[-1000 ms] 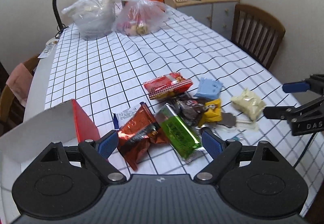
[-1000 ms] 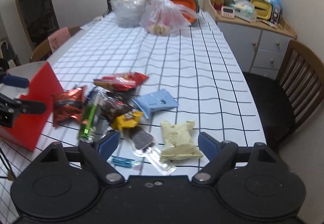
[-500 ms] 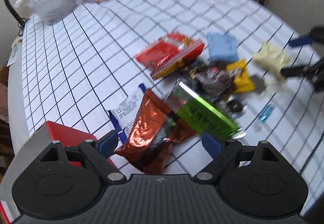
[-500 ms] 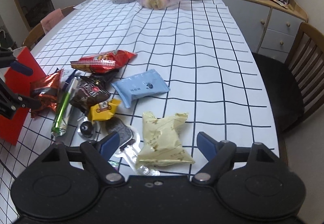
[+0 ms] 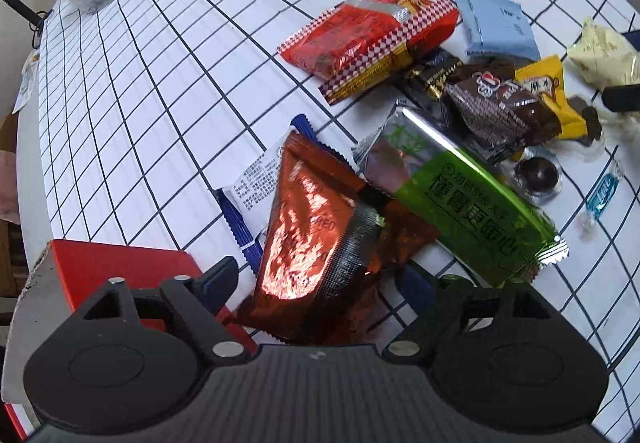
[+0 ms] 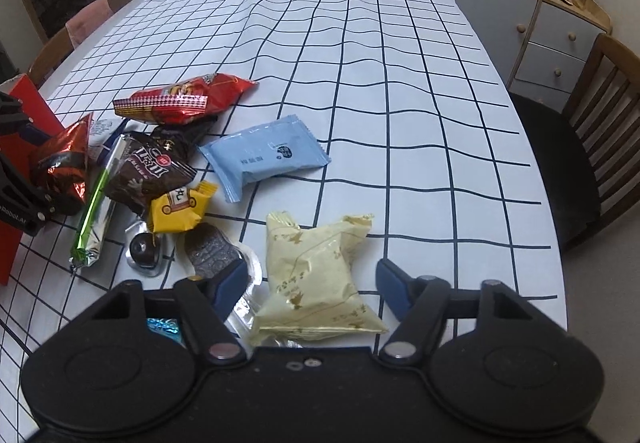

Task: Organize snacks
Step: 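Grasp the orange Oreo packet with left tool while right tool grasps the cream pastry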

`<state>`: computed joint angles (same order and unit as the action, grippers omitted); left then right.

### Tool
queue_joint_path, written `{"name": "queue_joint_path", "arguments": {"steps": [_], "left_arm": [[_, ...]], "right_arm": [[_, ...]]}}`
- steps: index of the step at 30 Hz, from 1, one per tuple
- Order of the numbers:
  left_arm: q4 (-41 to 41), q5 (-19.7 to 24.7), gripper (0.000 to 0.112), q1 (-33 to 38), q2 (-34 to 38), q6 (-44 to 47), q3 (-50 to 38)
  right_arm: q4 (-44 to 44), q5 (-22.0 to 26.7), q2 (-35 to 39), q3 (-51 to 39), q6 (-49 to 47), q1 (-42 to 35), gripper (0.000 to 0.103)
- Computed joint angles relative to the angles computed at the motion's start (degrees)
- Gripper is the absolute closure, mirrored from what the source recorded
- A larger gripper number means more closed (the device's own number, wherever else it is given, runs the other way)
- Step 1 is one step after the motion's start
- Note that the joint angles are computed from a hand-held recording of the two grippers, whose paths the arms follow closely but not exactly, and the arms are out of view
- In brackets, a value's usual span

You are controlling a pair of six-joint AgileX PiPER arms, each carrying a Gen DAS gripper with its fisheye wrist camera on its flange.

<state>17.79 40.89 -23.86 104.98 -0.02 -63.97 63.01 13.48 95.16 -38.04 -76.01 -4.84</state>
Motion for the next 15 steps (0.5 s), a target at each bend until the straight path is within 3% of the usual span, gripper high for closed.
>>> {"name": "queue_joint_path", "arguments": {"steps": [2,5,8,15], "left_arm": [[0.4,0.2,0.043,-0.3,0.0,-1.1,0.0],[1.4,-0.3,0.056,-1.1,-0.8,-3.1,0.9],[1.9,-0.6,0.062,-1.4,-1.7,-5.3,1.6],[3.2,-1.1,0.064,-2.9,-4.9,-15.3,4.3]], "right_arm": [[-0.1,-0.1,0.3,0.0,0.5,-0.2,0.050],[0.6,0.4,0.2,0.2,-0.4,-0.5,0.054],[3.0,0.0,-0.4,0.9,-2.9,-0.5,0.057],[3.4,3.2,-2.7,1.8,-4.7,-3.9,0.062]]}}
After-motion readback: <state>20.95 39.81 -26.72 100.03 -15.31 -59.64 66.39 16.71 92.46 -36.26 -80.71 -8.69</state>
